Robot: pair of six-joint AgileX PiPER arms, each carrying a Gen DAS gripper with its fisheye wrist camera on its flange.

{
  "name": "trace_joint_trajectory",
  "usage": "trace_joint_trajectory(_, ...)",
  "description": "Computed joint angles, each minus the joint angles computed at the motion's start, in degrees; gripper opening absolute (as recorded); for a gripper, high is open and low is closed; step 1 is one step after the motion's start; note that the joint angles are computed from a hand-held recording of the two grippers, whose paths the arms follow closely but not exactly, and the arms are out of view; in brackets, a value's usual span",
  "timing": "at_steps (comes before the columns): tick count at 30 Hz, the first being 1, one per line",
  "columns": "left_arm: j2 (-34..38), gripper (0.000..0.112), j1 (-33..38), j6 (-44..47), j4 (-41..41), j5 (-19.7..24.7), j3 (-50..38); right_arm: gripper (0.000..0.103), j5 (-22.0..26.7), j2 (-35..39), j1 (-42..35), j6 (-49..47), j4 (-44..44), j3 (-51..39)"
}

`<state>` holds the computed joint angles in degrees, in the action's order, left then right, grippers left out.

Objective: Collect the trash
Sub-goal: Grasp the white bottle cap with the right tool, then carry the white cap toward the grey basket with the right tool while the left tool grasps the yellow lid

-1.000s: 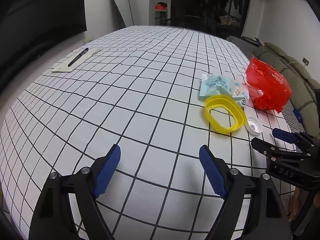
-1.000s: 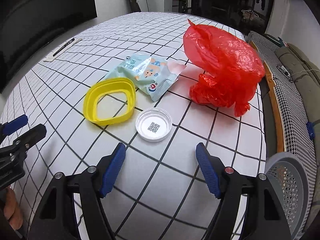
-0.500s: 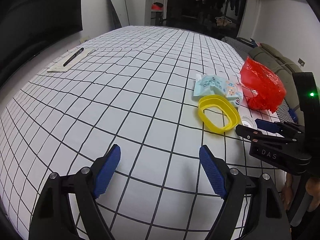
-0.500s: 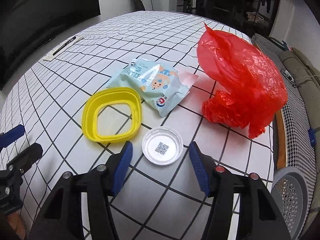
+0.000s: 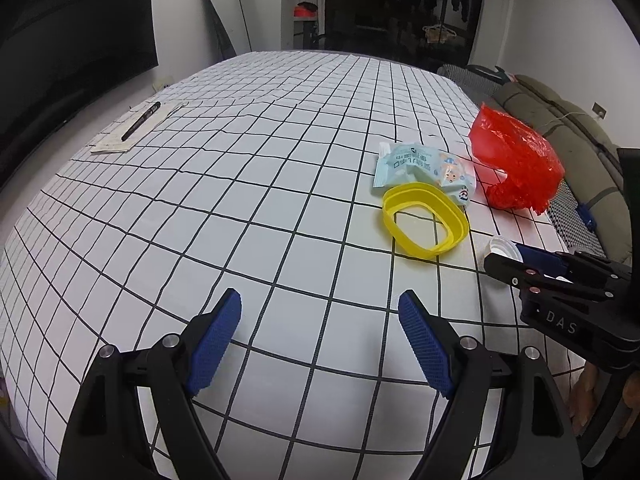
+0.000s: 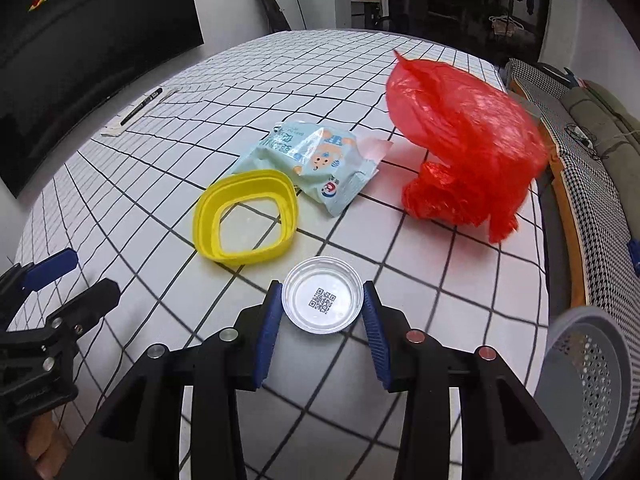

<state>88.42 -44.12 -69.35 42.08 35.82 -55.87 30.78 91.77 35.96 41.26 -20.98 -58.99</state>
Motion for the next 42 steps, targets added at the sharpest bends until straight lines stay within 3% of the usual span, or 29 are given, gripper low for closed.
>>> trace_joint_trajectory(5,0.67,0.079,-2.53,0.70,0.43,3.17,-2.18,0.039,-1.48,-5.26,0.39,2.86,-0.84,5.42)
trace_joint_trajectory(12,3.15,0.079,-2.46,8.66,-6.61,1.95,-7.27,0.039,-1.09,-12.60,1.37,9.34,-5.25,12.51)
trace_joint_trajectory(23,13.20,0.082,-2.56,19.30,-12.37,5.81,-21.65,0.039,-2.61,-23.05,-3.93,8.15,-2.63,20.60)
trace_joint_trajectory(30,22.48,0.082,-1.04,26.27,-18.42,10.52,-32.77,0.039,-5.16,-26.08,-9.88,0.05,4.47,23.53)
trace_joint_trajectory(36,27.81,0.083,-1.17,25.98,-16.56,14.49,-39.22,0.039,-7.74,-26.12,-14.55,-9.01,12.51,25.21)
trace_joint_trajectory(42,29.10,0.084,-0.60,25.46,-16.33,15.77,-41.40,0.039,-8.76,-26.24,-17.18,-15.00,17.93,25.94)
